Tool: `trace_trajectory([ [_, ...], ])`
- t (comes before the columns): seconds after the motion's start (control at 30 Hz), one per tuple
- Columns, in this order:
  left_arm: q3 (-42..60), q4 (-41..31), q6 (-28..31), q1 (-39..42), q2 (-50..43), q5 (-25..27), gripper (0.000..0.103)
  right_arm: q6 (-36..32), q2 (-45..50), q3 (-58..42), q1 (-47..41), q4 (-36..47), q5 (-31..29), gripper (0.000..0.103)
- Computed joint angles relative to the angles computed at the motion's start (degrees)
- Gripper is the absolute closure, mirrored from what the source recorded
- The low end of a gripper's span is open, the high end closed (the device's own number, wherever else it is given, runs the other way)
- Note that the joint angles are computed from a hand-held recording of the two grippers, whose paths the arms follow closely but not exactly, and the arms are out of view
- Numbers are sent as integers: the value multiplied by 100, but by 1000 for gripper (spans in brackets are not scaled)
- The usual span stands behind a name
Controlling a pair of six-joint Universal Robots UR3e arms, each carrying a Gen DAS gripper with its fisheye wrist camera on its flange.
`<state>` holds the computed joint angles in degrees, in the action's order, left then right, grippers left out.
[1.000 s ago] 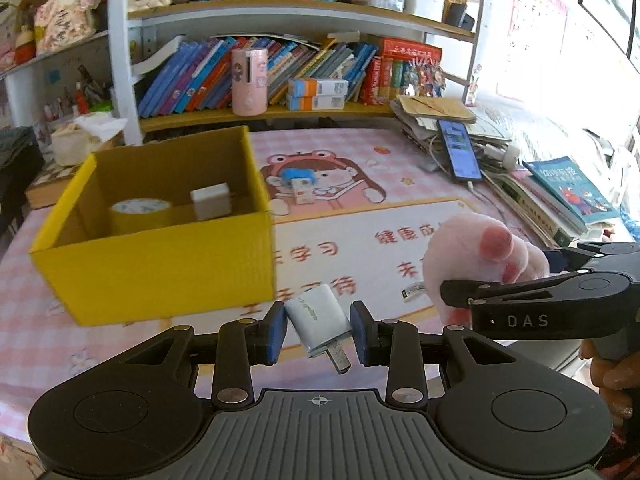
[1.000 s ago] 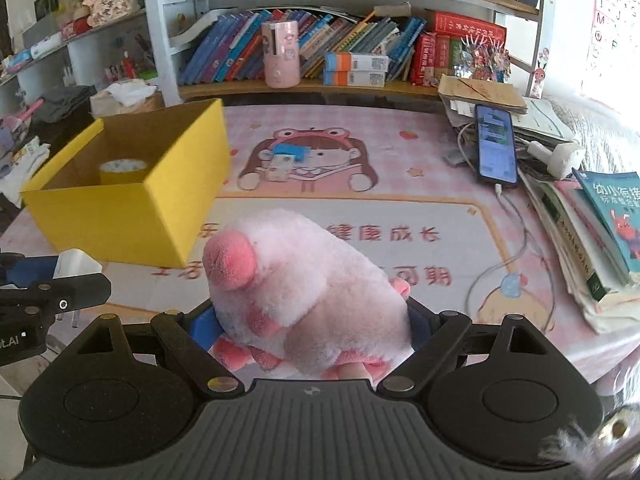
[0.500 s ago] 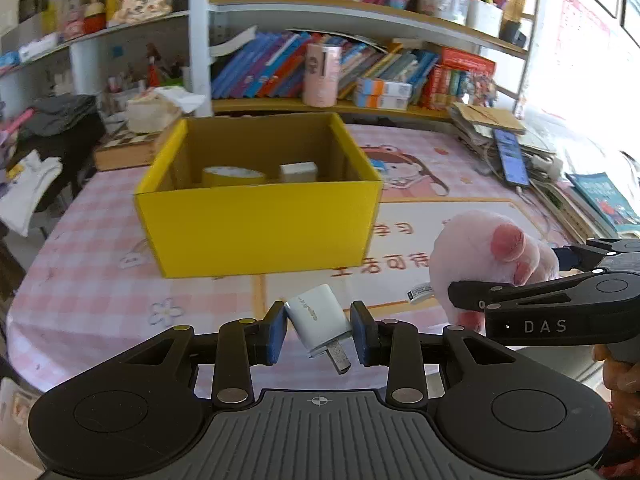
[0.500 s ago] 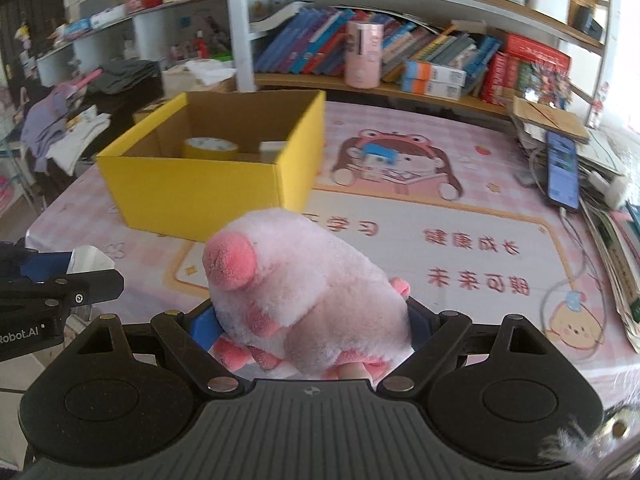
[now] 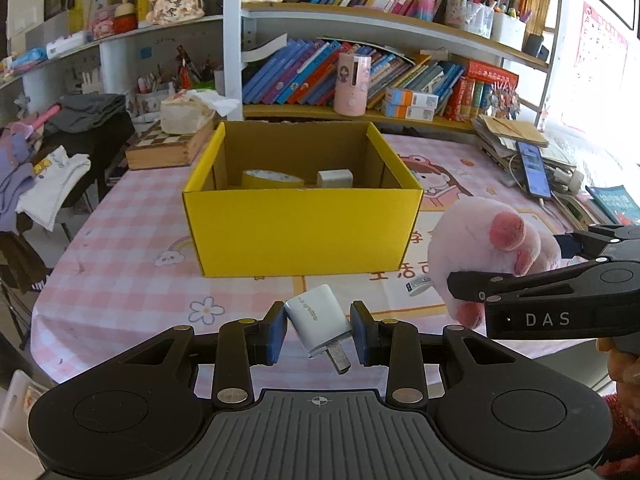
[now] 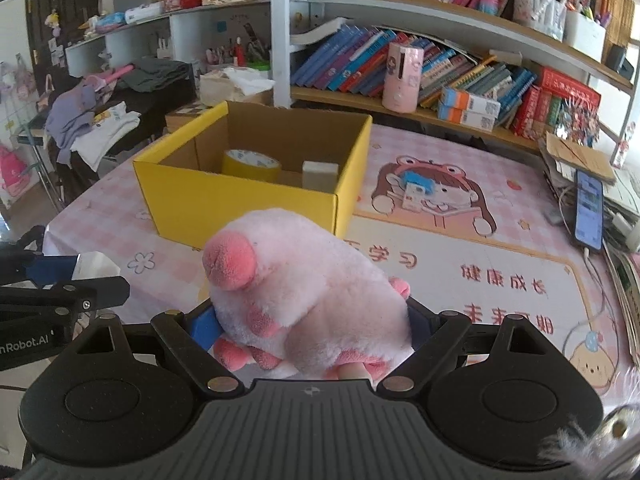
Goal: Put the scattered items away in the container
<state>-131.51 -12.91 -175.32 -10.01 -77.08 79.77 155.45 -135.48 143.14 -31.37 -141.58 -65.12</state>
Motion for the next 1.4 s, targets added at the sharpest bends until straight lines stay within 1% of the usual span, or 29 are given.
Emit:
trace_trajectory([
  [0.1,-4,25,-23,41,20,21,70,65,274,-58,216,-350,-62,16],
  [0.3,172,83,-50,16,-135,141,70,66,758,-159,344,-967,22,16],
  [0.4,361,90,-55,-25,-296,187,70,33,980,-251,322,-1179,82,16],
  [0.63,998,329,-42,-161,-894,247,70,-15,1725,-597,246,-2046,339,16],
  [0.8,1738,493,-13,-293,-1519,444,70,19,2641,-1211,312,-2644,560,16],
  [1.0,2830,443,71,-324,-2411,629,70,140,3988,-2397,539,-2802,566,16],
  [1.1,3506,278,109,-290,-2943,728,70,59,4710,-3112,744,-2747,473,16],
  [1.2,4336,-79,211,-212,-3503,784,70,-178,5417,-3831,971,-2624,397,16],
  [1.4,6218,-1317,677,-72,-4558,669,70,-955,6654,-5167,1351,-2031,164,16],
])
